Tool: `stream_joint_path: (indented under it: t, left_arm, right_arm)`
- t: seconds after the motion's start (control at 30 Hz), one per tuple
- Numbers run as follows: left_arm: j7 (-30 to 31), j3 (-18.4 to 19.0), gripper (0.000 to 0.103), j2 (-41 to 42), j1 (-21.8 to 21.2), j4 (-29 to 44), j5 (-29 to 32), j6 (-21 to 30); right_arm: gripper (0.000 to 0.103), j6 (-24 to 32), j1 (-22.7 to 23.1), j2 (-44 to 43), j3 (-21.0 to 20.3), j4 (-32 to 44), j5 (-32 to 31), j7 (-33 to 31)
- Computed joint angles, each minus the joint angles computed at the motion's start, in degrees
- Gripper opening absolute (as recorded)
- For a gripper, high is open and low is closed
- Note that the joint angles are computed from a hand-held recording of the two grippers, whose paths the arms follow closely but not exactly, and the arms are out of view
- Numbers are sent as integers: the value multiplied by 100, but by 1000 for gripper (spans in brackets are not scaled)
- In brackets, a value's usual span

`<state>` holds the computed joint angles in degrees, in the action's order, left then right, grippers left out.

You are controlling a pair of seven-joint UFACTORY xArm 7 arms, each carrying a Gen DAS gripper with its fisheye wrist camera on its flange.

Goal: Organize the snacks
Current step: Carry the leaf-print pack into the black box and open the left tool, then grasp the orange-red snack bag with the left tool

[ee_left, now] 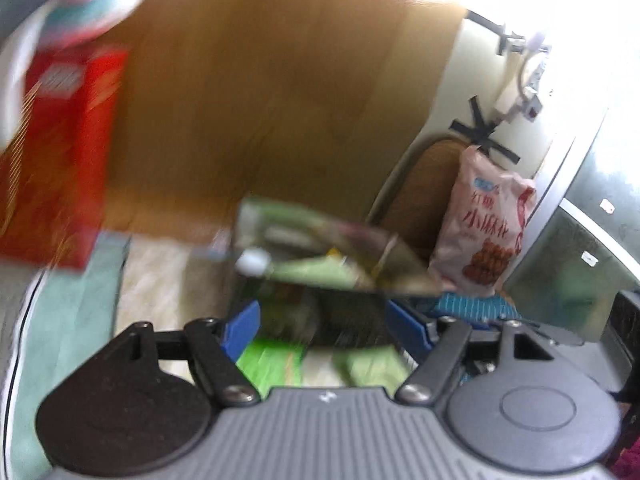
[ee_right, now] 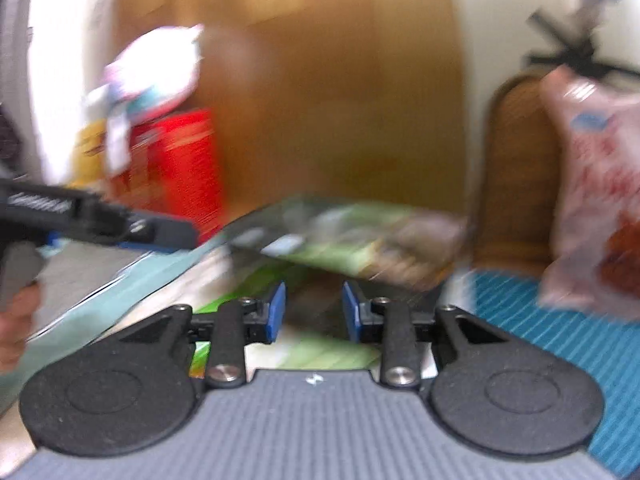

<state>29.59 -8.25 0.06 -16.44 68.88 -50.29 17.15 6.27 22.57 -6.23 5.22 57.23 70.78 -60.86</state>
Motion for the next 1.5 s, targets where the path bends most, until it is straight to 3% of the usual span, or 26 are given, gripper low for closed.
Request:
stream_joint_path:
  t: [0.07, 0.2, 0.23, 0.3, 0.33, 0.43, 0.5, 0.57, 0.6, 0.63, 0.7, 0.8, 0.9, 1.07, 1.17, 1.37, 1.5]
  left_arm:
    - [-23, 72, 72, -260, 46, -359, -134, 184]
    - [-113, 232, 72, -605, -42, -936, -407, 375]
    - [-94, 290, 72, -669, -66, -1042, -539, 474]
    - [-108, 332, 72, -686, -112, -1150, -642, 554]
    - [-306, 308, 72, -663, -104, -1182, -466, 539]
    - [-344, 297, 71, -654, -169, -1261, -514, 378]
    - [-282, 352, 70, -622, -208, -1199, -738, 532]
    - [-89, 407, 56, -576, -211, -1110, -1143, 879]
    - [-156, 376, 54, -559, -194, -1093, -1131, 948]
    - [-197, 310, 49, -586, -196, -1138, -1071, 828]
    - [-341, 247, 43, -657, -201, -1227, -888, 733]
    - [-248, 347, 34, -906, -224, -1468, -1117, 851]
    - [-52, 501, 33, -1294, -254, -1824, -1428, 974]
    - [-4, 695, 36, -2195, -359, -2597, -1536, 808]
    - [-289, 841, 37, -2781, -388, -3105, -1312, 869]
    - [-965, 876, 37, -4018, -459, -4126, -518, 943]
    - [-993, 1095, 40, -4476, -860, -4446, -273, 985]
  right_arm:
    - [35, 610, -27, -77, 23, -137, -433, 250]
    - [37, 900, -28, 151, 244, -103, -1575, 1147]
    - [42, 868, -52, 216, 304, -95, -1976, 1536]
    - [67, 478, -161, 367, 514, -102, -2598, 2356]
    - [68, 400, -49, 378, 420, -121, -2639, 2528]
    - [69, 172, 34, 312, 421, -251, -2446, 2606]
    - [69, -81, 171, 255, 387, -374, -2041, 2405]
    - [67, -251, 260, 196, 383, -475, -1994, 2417]
    - [57, -323, 283, 149, 400, -548, -2134, 2568]
    - [54, -302, 370, 73, 333, -592, -2034, 2487]
    - [52, -324, 511, 21, 226, -634, -1872, 2455]
    - [51, -310, 775, -104, 72, -712, -1422, 2116]
    - [51, -333, 1072, -271, -11, -791, -911, 1575]
    - [51, -429, 1442, -500, 61, -910, -881, 1358]
    - [51, -212, 1548, -681, 100, -1077, -1278, 1669]
    - [50, -137, 2102, -1229, -97, -1682, -1501, 1575]
    - [50, 42, 2385, -1735, -426, -2090, -1588, 1714]
